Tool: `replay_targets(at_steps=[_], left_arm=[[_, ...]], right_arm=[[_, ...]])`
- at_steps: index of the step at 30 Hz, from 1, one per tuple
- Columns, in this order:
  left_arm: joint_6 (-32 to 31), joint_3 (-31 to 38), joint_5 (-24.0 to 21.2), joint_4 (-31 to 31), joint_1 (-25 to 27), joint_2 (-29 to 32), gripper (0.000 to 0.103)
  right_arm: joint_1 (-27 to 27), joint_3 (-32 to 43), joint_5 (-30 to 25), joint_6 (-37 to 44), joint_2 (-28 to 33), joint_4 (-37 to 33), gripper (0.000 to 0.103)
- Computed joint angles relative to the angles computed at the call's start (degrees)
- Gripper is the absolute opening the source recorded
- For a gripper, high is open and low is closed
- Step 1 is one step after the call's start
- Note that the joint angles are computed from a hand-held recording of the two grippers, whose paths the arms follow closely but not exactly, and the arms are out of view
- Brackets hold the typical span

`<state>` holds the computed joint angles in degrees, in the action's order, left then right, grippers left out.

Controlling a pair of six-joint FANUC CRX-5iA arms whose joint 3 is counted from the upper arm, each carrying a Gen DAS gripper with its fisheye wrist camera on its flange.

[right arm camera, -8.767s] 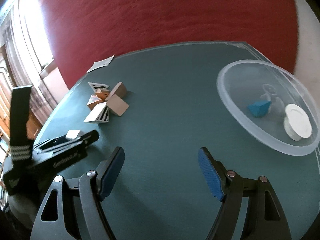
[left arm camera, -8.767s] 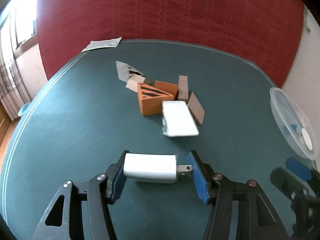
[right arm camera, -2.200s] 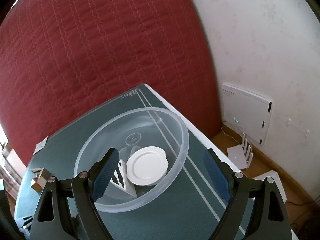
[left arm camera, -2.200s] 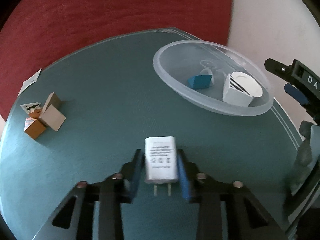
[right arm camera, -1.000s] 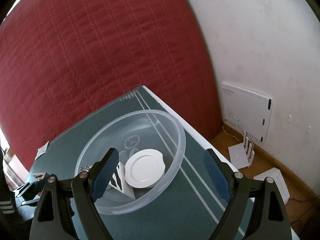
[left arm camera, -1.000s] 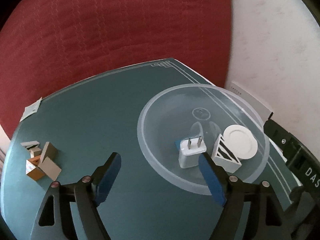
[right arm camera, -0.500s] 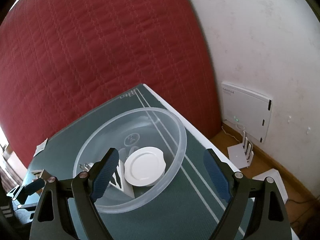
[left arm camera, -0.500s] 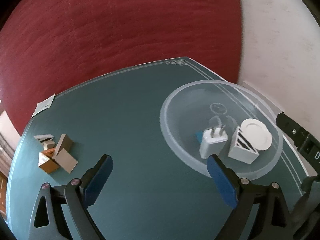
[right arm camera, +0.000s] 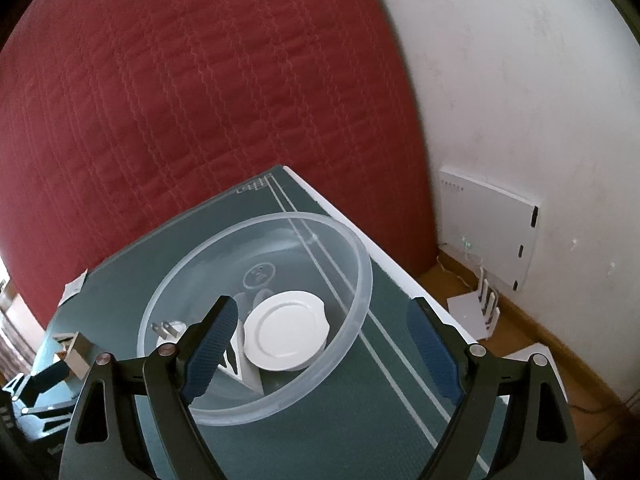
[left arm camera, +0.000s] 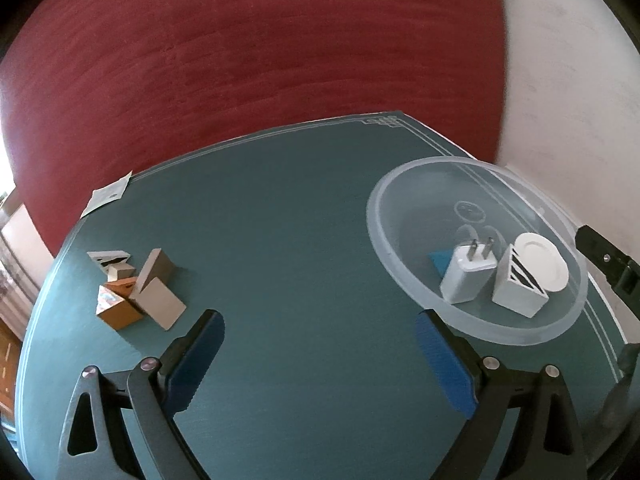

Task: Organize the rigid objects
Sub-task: 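Withdraw both grippers from the bowl toward the block pile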

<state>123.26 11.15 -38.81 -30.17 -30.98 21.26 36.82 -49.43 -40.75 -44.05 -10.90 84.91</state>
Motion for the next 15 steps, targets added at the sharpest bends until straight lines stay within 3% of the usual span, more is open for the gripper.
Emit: replay_targets(at_steps=[15], left_arm=[[2.7, -3.8, 1.5, -0.5, 2.6, -2.8, 0.098]], right_arm=[[2.0, 1.4, -3.1, 2.3, 1.4, -3.0, 0.087]])
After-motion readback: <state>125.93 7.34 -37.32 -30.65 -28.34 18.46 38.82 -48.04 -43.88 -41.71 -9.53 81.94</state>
